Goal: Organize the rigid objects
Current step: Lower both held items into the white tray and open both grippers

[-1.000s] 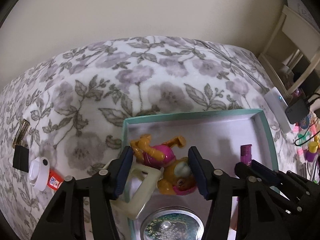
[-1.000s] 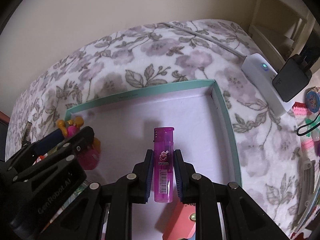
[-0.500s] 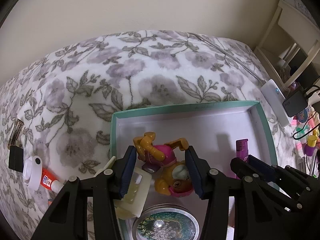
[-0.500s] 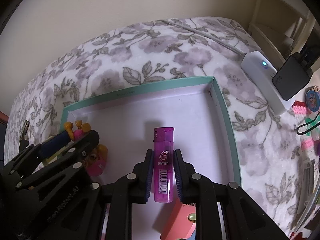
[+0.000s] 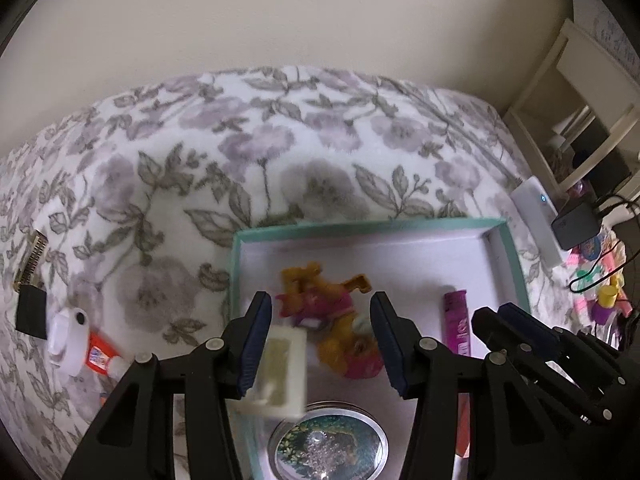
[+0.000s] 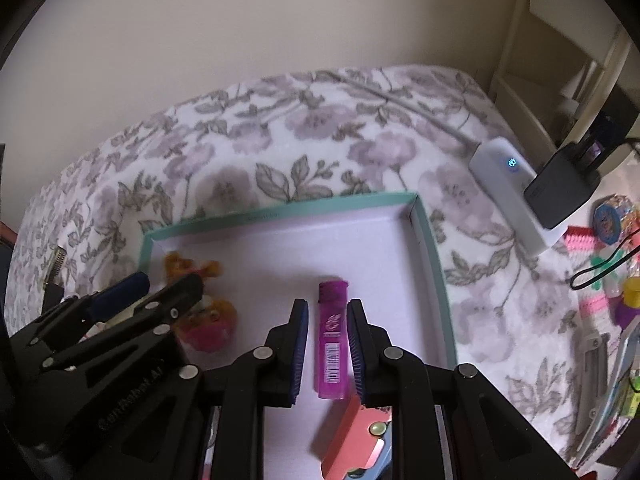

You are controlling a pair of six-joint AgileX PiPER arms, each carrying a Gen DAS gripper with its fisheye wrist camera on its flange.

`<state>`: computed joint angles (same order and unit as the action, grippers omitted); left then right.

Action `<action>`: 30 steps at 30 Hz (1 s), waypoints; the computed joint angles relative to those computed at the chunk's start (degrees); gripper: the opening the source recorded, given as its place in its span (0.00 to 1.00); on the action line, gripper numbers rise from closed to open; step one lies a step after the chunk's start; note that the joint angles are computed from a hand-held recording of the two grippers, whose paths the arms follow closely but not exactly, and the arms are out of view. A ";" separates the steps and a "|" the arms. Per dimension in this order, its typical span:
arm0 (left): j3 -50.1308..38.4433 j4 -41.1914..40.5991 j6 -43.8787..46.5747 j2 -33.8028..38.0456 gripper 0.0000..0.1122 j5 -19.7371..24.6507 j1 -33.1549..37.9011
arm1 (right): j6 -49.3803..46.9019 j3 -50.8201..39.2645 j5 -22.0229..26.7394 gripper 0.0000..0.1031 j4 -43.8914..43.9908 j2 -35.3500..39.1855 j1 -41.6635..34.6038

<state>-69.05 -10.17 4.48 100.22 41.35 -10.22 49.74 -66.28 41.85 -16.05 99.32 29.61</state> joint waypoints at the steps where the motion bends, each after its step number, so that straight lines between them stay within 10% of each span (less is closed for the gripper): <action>1: -0.35 0.11 -0.21 -0.55 0.47 0.37 0.26 | 0.55 -0.15 0.33 0.21 -0.69 -0.57 0.22; 16: -3.43 4.42 -4.34 -5.56 0.73 2.69 4.86 | 7.24 -1.89 4.74 0.25 -8.41 -6.30 2.54; 30: -4.48 6.84 -6.09 -5.46 0.74 3.48 8.17 | 8.01 -1.19 2.93 0.72 -8.35 -5.80 2.25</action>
<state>-73.53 -3.33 -1.61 94.76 44.83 -2.05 57.75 -67.47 44.78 -24.40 93.52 31.85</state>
